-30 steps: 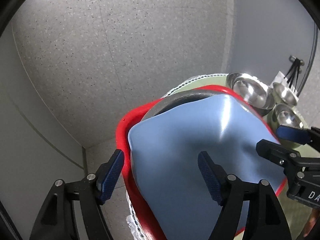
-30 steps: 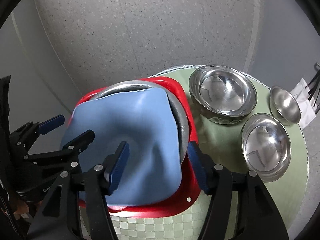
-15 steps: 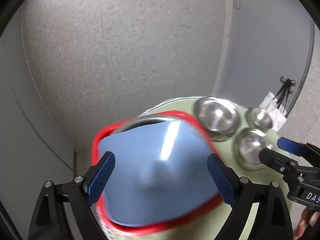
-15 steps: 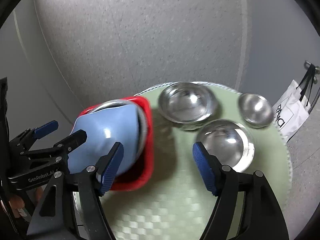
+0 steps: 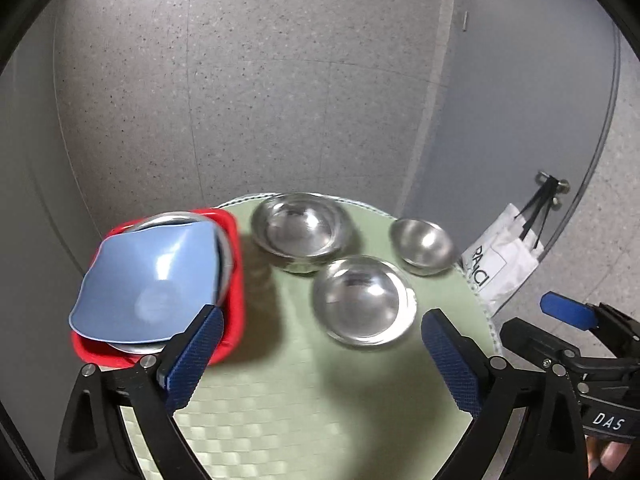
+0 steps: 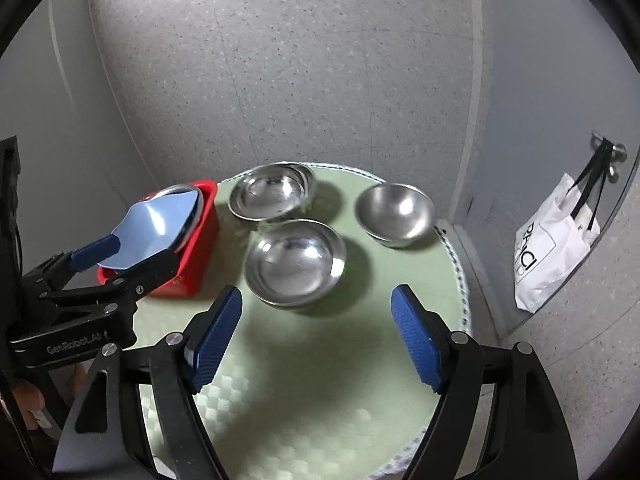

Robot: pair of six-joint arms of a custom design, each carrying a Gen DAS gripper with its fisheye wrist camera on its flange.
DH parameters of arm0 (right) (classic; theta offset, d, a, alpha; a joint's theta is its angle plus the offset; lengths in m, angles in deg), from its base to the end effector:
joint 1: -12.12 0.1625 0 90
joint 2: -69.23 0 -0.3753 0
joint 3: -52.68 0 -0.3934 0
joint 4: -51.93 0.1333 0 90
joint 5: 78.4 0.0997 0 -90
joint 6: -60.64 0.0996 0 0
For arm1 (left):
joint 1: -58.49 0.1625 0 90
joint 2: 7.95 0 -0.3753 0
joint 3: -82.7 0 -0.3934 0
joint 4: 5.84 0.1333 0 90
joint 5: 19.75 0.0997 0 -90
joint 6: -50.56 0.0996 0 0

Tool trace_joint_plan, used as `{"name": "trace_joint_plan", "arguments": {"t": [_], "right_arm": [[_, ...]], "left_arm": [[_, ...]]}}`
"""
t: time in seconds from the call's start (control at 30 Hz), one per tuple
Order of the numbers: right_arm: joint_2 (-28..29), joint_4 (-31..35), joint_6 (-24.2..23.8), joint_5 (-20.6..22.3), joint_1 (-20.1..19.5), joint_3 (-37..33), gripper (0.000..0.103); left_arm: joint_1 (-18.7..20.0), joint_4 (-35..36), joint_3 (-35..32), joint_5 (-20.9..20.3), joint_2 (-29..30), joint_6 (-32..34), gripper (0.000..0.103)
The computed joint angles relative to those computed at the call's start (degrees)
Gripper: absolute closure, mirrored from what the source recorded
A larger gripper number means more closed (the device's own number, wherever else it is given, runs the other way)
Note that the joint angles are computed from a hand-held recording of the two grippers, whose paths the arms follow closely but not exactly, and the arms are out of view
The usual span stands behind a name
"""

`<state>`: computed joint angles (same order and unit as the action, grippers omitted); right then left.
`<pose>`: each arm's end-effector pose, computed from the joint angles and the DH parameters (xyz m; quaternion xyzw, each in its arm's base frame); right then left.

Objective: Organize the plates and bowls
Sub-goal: 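Move both grippers to a medium steel bowl and grasp its rim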

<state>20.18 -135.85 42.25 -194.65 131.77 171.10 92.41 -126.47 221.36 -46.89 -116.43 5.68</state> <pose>0.3322 -0.4032 0.0466 0.3334 -0.8850 0.2594 0.1956 -0.1427 -0.3634 0.2760 0.0812 0.8494 -0.4044 0.3292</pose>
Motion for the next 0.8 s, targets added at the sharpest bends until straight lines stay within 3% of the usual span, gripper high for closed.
{"name": "trace_joint_plan", "arguments": {"t": [0.1, 0.2, 0.43, 0.57, 0.8], "right_arm": [[-2.1, -0.5, -1.2, 1.0, -1.6, 1.0, 0.024], [-2.5, -1.3, -1.7, 1.5, -2.9, 0.7, 0.024], [-1.7, -1.9, -3.1, 2.1, -6.2, -1.9, 0.024], [-0.6, 1.0, -3.3, 3.5, -8.7, -5.1, 0.024], [4.4, 10.7, -8.2, 6.4, -13.8, -16.8, 0.024]], "left_arm": [[-1.2, -1.0, -1.4, 0.2, 4.6, -1.0, 0.004], [-0.3, -7.0, -2.9, -0.6, 8.9, 4.6, 0.003], [7.5, -27.7, -8.0, -4.5, 21.1, 20.9, 0.003], [11.8, -29.4, -14.1, -7.4, 28.3, 24.4, 0.003], [18.1, -27.2, -29.3, -6.3, 43.1, 24.5, 0.003]]}}
